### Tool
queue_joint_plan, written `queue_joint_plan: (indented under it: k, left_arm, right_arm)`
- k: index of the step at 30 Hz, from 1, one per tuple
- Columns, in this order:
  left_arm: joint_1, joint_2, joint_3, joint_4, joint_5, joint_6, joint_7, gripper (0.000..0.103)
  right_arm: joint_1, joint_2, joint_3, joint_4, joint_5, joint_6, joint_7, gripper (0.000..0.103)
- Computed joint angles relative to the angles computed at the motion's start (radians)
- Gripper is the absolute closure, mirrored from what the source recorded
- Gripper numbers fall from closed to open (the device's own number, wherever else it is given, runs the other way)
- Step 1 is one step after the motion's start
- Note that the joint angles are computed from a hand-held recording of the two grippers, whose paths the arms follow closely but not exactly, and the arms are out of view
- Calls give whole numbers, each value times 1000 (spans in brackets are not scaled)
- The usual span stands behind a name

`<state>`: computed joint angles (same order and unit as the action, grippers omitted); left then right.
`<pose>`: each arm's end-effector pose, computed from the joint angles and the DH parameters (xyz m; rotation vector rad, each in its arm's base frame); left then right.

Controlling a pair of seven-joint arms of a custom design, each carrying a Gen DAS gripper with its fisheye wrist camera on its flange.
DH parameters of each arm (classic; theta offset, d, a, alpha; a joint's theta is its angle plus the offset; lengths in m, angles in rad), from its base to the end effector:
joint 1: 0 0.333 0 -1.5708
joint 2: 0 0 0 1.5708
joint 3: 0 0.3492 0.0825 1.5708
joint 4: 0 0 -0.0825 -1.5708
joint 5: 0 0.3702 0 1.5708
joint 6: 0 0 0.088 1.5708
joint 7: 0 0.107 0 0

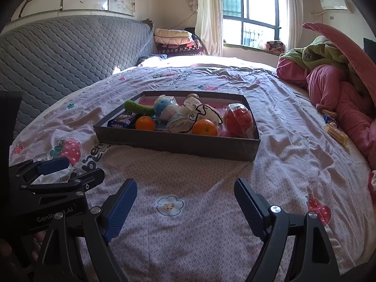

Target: Organize objects

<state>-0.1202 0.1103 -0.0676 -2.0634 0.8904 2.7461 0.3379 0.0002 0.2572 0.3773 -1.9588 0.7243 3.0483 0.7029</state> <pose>0.5796 -0.1405 0.4749 -2.0055 1.4618 -0.6287 0.6192 0.1677 0.4761 -1.9881 1.1835 -0.5358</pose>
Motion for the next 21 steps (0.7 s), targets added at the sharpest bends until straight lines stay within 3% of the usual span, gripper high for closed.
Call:
queue_joint_plan:
  k: [6, 15, 21]
  left_arm:
    - [-3, -6, 0, -15, 16, 3, -8, 23]
    - [-2, -7, -7, -23, 85, 7, -45, 23]
    - [-1, 0, -8, -29, 39, 19, -12, 23]
  right_arm:
    - [41, -4, -57, -19, -76, -29, 82, 19]
    - [38, -13, -64, -38, -78, -29, 115, 19]
    - [34, -28, -50, -66, -80, -17, 94, 19]
